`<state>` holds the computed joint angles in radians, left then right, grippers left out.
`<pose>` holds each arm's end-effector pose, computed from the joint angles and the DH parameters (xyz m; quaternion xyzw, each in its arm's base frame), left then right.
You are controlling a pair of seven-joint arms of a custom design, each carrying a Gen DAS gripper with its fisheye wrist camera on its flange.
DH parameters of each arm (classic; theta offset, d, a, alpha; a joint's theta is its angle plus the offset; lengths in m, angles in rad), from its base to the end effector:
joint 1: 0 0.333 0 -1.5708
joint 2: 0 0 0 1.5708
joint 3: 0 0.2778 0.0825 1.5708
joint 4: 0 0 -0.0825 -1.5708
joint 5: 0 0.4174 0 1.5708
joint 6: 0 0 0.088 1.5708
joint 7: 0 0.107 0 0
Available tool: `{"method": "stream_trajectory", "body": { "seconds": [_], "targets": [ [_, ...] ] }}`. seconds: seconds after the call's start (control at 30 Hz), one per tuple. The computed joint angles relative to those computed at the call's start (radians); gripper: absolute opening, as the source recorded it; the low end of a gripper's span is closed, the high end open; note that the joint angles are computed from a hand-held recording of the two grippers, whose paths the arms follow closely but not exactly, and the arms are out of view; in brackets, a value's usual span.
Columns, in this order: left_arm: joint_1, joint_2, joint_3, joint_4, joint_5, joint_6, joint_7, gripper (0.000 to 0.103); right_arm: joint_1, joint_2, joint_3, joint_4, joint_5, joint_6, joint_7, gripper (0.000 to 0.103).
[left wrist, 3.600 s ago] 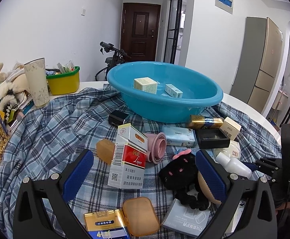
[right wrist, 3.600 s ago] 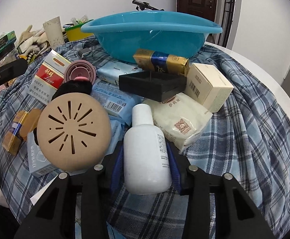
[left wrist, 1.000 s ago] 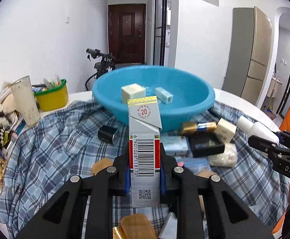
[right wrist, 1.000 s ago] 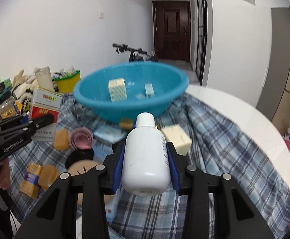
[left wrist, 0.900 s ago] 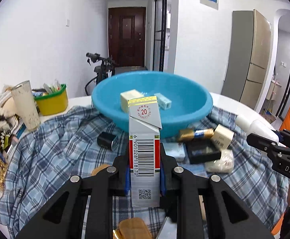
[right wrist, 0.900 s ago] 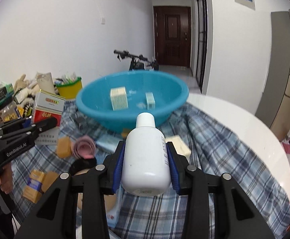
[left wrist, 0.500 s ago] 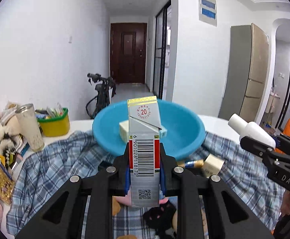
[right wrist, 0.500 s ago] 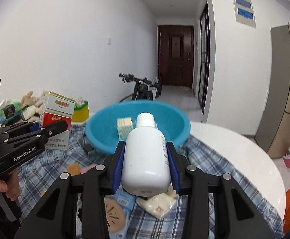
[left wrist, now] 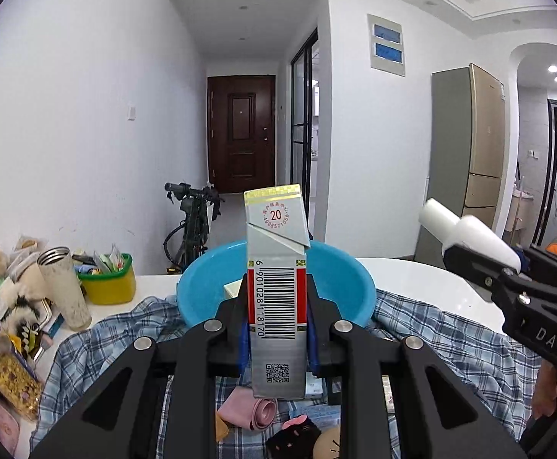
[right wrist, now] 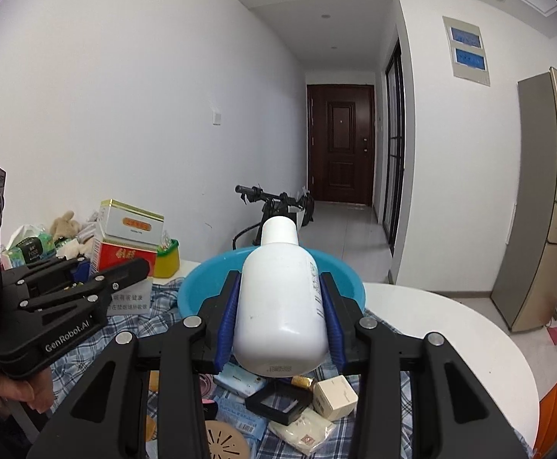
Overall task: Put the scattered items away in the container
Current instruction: 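Lift the red-white carton with the left tool while the right tool lifts the white bottle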
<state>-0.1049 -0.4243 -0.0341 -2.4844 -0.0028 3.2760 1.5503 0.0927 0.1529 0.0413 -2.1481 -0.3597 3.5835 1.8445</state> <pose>0.4940 -0.0703 0.5420 -0.5439 0.6148 -0.4308 0.3749 0.6009 0.1246 0.4264 -0.6481 0.4814 -0.3513 0.4741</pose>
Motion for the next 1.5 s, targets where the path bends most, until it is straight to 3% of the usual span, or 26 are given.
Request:
{"method": "stream_trajectory", "body": {
  "seconds": [0.57,0.7,0.87,1.07,1.1,1.2,1.3,1.5],
  "targets": [
    [0.009,-0.018,-0.023,0.030,0.010,0.024,-0.014,0.024,0.024,-0.024,-0.006,0.013,0.052,0.009,-0.050,0.038],
    [0.004,-0.019,-0.015,0.040,0.014,0.038,-0.015,0.023,0.018,-0.019,0.000,0.037,0.013,-0.011,-0.037,0.038],
    [-0.042,-0.006,0.022,0.065,0.026,0.048,-0.012,0.024,-0.004,0.003,0.017,0.074,-0.049,-0.028,0.017,0.038],
    [-0.066,0.015,0.043,0.097,0.038,0.052,-0.005,0.024,0.002,0.020,0.012,0.117,-0.032,-0.023,-0.005,0.038],
    [-0.075,0.021,0.052,0.105,0.040,0.050,-0.004,0.024,0.005,0.024,0.010,0.127,-0.027,-0.021,-0.017,0.038],
    [-0.176,0.047,0.152,0.143,0.054,0.030,0.019,0.024,0.019,0.046,0.003,0.164,0.010,-0.017,-0.062,0.038],
    [-0.161,0.074,0.143,0.172,0.043,0.034,0.028,0.024,0.022,0.079,0.005,0.217,0.036,-0.027,-0.090,0.038],
    [-0.213,0.145,0.204,0.249,0.035,0.029,0.055,0.023,0.006,0.160,0.026,0.333,0.044,-0.051,-0.101,0.038]
  ]
}}
